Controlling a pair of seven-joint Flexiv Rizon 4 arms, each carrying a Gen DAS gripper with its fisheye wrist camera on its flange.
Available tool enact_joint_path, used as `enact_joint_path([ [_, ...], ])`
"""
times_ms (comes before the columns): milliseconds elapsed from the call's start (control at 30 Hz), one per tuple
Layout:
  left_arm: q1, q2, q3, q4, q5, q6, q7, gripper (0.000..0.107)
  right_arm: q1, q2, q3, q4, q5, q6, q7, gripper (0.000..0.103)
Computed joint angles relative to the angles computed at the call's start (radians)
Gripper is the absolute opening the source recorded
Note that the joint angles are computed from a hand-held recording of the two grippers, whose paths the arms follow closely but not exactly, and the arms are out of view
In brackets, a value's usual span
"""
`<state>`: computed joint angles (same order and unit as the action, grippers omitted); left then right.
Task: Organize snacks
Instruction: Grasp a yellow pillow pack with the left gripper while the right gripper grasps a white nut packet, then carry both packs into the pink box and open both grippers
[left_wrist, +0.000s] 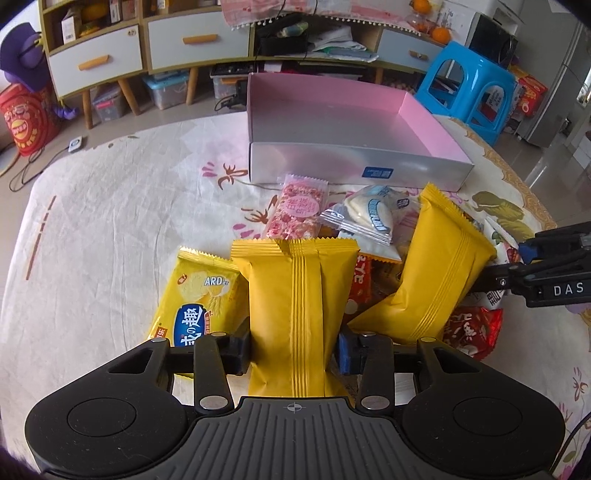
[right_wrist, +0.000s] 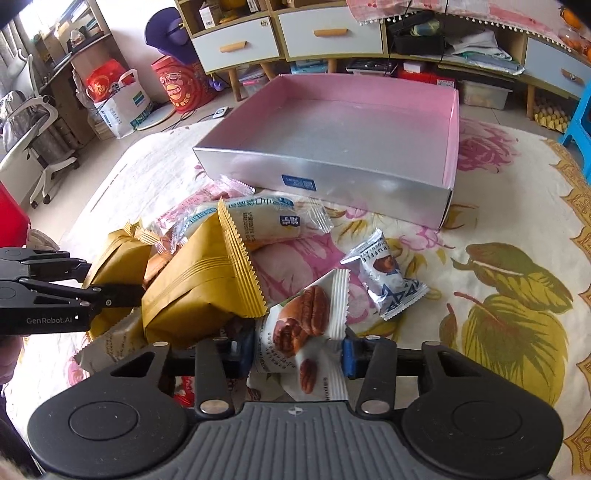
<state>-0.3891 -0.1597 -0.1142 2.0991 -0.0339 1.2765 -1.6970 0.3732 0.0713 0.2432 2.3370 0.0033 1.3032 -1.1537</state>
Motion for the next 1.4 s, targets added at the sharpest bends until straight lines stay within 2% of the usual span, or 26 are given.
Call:
enact_joint_path([
  [100,-0.002,0.006,0.004,0.0,0.01,-0.002,-0.009,0.039,-0.007,0.004,0.002,0.009,-0.041,0.004,0.028,0.033],
  [400,0.004,0.022,0.0,0.006,0.002,-0.006,-0.015,0.039,-0.007,0.017,-0.001,0.013,-0.043,0.005,0.027,0.032],
  [967,0.004,0.089,0.007,-0.008,0.081,-0.008,-0.107,0.038,-0.028,0.084,-0.001,0.036,-0.098,0.045,0.102,0.032],
  [1167,0.012,0.07,0.008,-0.089,0.157,-0.009,-0.187,0.038,-0.041,0.084,-0.009,0.022,-0.105,0.077,0.155,0.032],
  [1400,-0.008,-0.077,0.022,-0.302,0.222,-0.052,-0.185,0.038,-0.084,0.034,-0.018,-0.018,-0.202,0.13,0.239,0.032],
])
